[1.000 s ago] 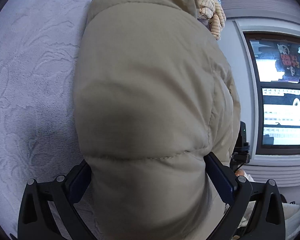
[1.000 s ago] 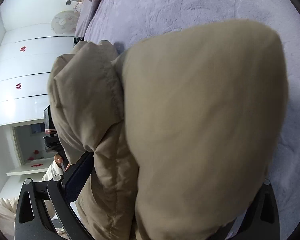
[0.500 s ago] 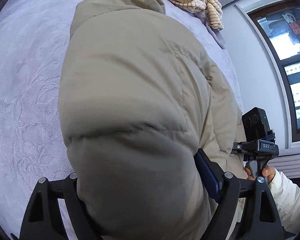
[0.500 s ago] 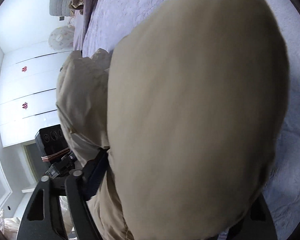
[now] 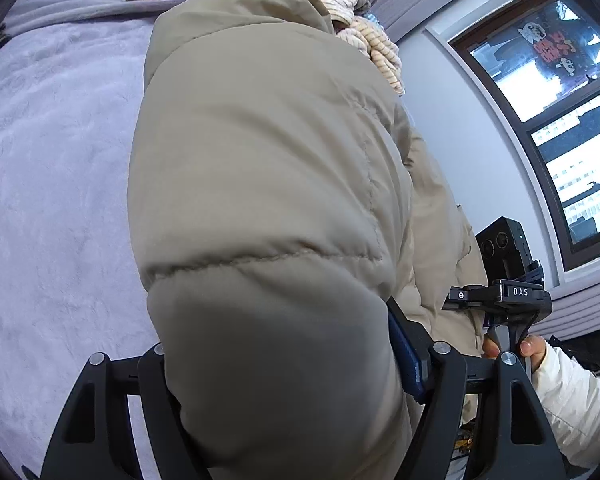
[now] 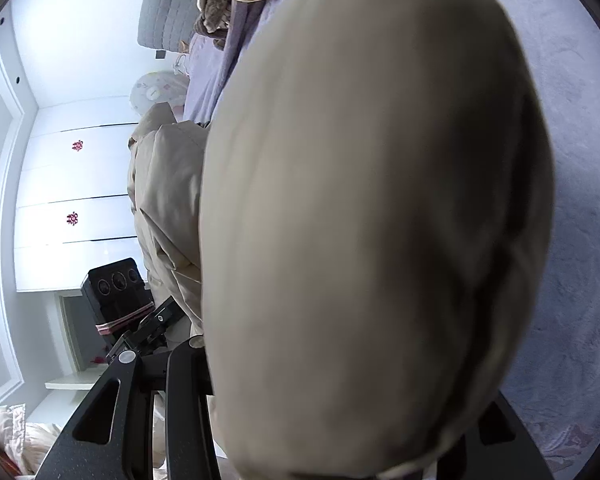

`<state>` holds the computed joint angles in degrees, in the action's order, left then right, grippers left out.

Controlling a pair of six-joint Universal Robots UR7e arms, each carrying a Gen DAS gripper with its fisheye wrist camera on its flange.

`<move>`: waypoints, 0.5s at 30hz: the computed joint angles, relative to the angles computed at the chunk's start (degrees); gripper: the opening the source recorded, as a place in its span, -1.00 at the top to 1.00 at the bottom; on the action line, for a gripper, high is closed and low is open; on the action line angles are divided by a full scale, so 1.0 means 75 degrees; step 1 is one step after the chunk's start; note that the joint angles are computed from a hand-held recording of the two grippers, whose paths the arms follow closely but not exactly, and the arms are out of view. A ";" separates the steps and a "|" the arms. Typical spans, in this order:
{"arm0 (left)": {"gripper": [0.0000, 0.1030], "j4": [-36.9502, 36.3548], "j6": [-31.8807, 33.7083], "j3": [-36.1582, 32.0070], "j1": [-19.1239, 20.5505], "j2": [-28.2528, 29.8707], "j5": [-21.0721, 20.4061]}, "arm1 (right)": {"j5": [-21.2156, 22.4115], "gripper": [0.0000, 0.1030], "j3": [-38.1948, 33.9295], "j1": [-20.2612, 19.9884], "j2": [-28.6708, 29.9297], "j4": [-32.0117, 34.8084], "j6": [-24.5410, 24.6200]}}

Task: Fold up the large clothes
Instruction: 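Grasp the folded jacket with both tools and lift it up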

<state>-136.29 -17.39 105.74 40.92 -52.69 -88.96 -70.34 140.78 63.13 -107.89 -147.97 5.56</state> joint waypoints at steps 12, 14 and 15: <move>-0.48 0.0769 0.1014 -0.1724 0.1551 0.0180 0.1489 | -0.0710 0.07 -0.2733 0.2056 0.4504 -0.1992 0.1186; -0.48 0.0771 0.1108 -0.1908 0.1776 0.0374 0.1746 | -0.0884 0.07 -0.3102 0.2161 0.4965 -0.1953 0.1230; -0.48 0.0757 0.1096 -0.1950 0.1839 0.0489 0.1880 | -0.1014 0.07 -0.3031 0.2170 0.4980 -0.1944 0.1202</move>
<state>-130.61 -9.17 91.11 54.71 -49.02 -74.86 -77.94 118.05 79.40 -70.53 -162.55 14.57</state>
